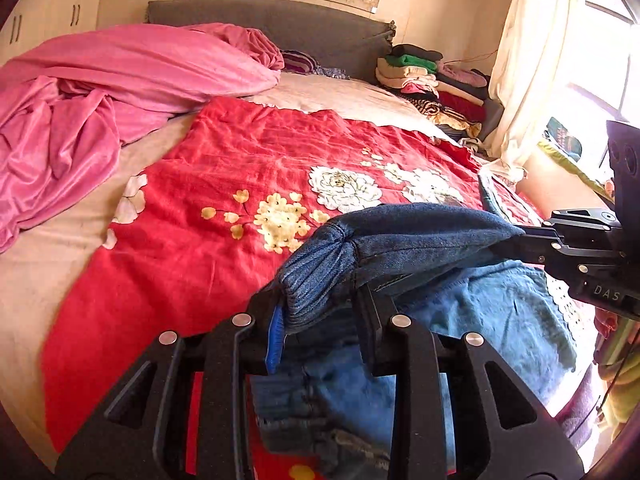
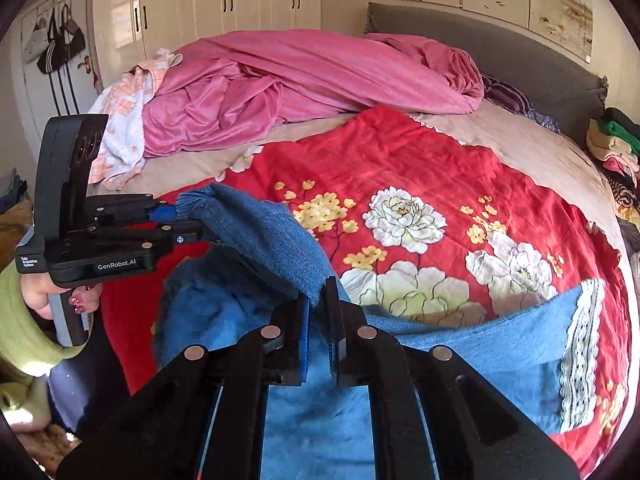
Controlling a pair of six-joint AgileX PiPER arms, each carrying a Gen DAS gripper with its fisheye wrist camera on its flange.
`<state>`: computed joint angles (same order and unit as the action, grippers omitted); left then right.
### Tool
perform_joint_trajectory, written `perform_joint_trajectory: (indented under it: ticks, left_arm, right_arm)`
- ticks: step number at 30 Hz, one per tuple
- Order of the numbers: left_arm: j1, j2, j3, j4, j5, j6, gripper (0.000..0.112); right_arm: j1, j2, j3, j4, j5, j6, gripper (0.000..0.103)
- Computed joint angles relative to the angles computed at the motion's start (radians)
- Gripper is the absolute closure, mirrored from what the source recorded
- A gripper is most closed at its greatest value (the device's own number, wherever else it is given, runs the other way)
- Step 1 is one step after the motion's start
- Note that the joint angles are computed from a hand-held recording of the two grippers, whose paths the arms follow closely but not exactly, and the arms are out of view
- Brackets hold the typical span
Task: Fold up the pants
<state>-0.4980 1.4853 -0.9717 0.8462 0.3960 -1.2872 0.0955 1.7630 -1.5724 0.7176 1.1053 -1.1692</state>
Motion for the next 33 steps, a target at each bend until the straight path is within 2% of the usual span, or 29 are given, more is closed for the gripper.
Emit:
perform_joint_trajectory:
  ticks: [4,7,9,13,15,19,21,24,26,29,31,33]
  left_arm:
    - [-0.09,-0.066,0.091,0.073,0.048,-0.072,0.087]
    - [-0.108,-0.094,0.153,0.058,0.041,-0.086,0.086]
    - [-0.137,-0.098,0.18,0.075,0.065,-0.111,0.086]
    - [-0.164,-0.124,0.23,0.068,0.078,-0.142,0.083]
    - [-0.169,-0.151,0.257,0.056,0.074,-0.152,0.081]
    - [-0.186,-0.204,0.276,-0.022,0.147,-0.105,0.069]
    - [-0.194,-0.257,0.297,-0.058,0.177,-0.095,0.068]
    - [-0.268,-0.318,0.288,-0.035,0.277,-0.145,0.068]
    - [-0.294,-0.337,0.258,-0.027,0.274,-0.145,0.068]
    - [-0.299,-0.26,0.179,-0.023,0.231,-0.095,0.068]
    - [-0.264,-0.184,0.142,-0.052,0.173,-0.048,0.068]
    - [-0.241,-0.097,0.108,-0.073,0.174,-0.024,0.074]
  right_arm:
    - [-0.042,-0.118,0.198,0.038,0.002,-0.054,0.097]
    - [-0.046,-0.185,0.336,0.043,-0.023,-0.087,0.096]
    - [-0.04,-0.226,0.426,0.039,-0.056,-0.102,0.096]
    - [-0.014,-0.272,0.543,0.031,-0.078,-0.101,0.096]
    - [0.002,-0.293,0.583,0.03,-0.106,-0.113,0.095]
    - [0.022,-0.294,0.618,0.032,-0.124,-0.1,0.093]
    - [0.025,-0.284,0.629,0.038,-0.123,-0.103,0.093]
    - [0.029,-0.267,0.644,0.042,-0.135,-0.098,0.091]
    - [0.03,-0.259,0.649,0.047,-0.138,-0.095,0.09]
    - [0.014,-0.26,0.647,0.056,-0.108,-0.104,0.084]
    - [-0.021,-0.26,0.639,0.067,-0.061,-0.116,0.075]
    - [-0.061,-0.275,0.634,0.073,-0.022,-0.12,0.075]
